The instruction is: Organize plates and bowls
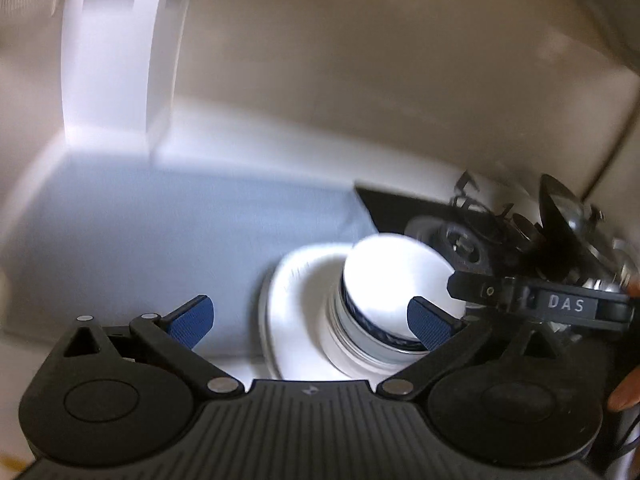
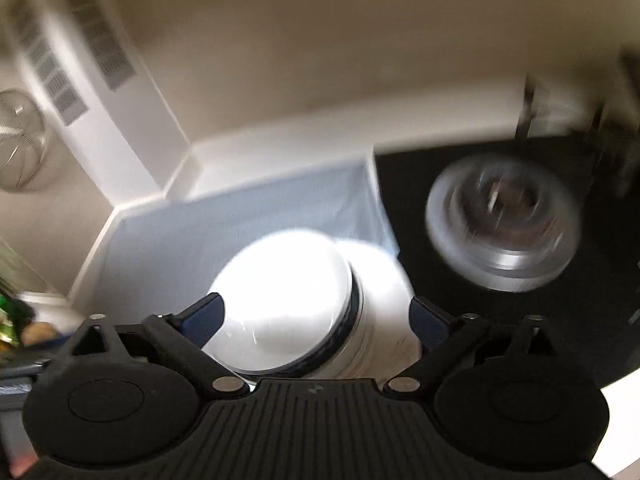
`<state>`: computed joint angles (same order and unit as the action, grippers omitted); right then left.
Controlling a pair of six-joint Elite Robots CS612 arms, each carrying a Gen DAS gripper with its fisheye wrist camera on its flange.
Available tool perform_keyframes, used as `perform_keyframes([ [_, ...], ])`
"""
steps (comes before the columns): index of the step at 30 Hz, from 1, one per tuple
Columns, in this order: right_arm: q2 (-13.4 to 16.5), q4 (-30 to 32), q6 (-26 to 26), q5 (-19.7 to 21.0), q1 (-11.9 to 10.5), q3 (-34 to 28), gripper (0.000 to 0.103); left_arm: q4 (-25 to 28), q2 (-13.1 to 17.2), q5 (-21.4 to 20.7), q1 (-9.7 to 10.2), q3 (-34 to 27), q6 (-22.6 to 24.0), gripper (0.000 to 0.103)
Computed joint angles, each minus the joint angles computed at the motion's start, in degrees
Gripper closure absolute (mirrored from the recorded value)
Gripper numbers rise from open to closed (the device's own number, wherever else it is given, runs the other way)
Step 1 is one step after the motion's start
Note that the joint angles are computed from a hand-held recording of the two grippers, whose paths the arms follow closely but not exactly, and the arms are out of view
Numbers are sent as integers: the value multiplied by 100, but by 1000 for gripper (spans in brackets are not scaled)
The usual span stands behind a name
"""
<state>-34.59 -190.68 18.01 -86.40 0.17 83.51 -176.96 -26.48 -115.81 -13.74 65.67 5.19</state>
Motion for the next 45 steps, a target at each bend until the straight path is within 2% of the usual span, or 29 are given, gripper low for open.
perform_keyframes([
  [3,-29,-720,-731,-840,267,229,0,-1224,-62,76,-1,366,470,0],
  [5,-71,-978,-1080,-1056,374,366,1,-1647,-81,178,-20,493,376,0],
  [7,-109,-1130,-1096,-1453,481,479,0,-1758,-126,185,-12,599,216,0],
  [10,-249,-1067,-995,-1439,489,746,0,-1863,-259,382,-14,853,274,0],
  [13,-357,-758,-754,-1790,533,871,0,-2111,-337,577,-8,1059,320,0],
  [16,-386,-1126,-434,-1658,510,1045,0,-2339,-505,972,-44,1415,700,0],
  [19,-349,-1340,-375,-1393,492,1130,0,-2458,-672,1682,-160,1815,966,0],
  [21,-349,-1406,-313,-1163,463,1232,0,-2364,-766,2091,-230,2011,892,0],
  [23,-311,-1550,-323,-864,389,1284,0,-2288,-831,2244,-250,2122,740,0],
  [26,-363,-1625,-450,-675,314,1419,0,-2400,-948,2657,-318,2311,575,0],
  [28,-412,-1824,-533,-541,252,1560,0,-2639,-1006,2956,-393,2473,983,0],
  [30,-470,-1965,-713,-418,189,1706,0,-2966,-1015,3219,-482,2625,1767,0],
  [32,-524,-2152,-820,-177,96,1884,0,-3015,-1065,3600,-612,2787,2379,0],
  [33,-546,-2228,-843,-33,46,1964,0,-2926,-1099,3804,-678,2854,2490,0],
  [35,-603,-2274,-890,124,-23,2104,0,-2515,-1202,4002,-761,2966,2332,0],
  [39,-687,-2297,-1066,244,-108,2305,0,-1915,-1431,3758,-788,3240,1692,0],
  [41,-718,-2205,-1144,570,-198,2368,0,-1765,-1493,3751,-814,3335,1491,0],
  [44,-735,-2005,-1400,1388,-369,2395,0,-1503,-1599,3796,-850,3390,1178,0],
  [45,-736,-1903,-1448,1546,-398,2365,0,-1419,-1635,3779,-852,3387,1016,0],
])
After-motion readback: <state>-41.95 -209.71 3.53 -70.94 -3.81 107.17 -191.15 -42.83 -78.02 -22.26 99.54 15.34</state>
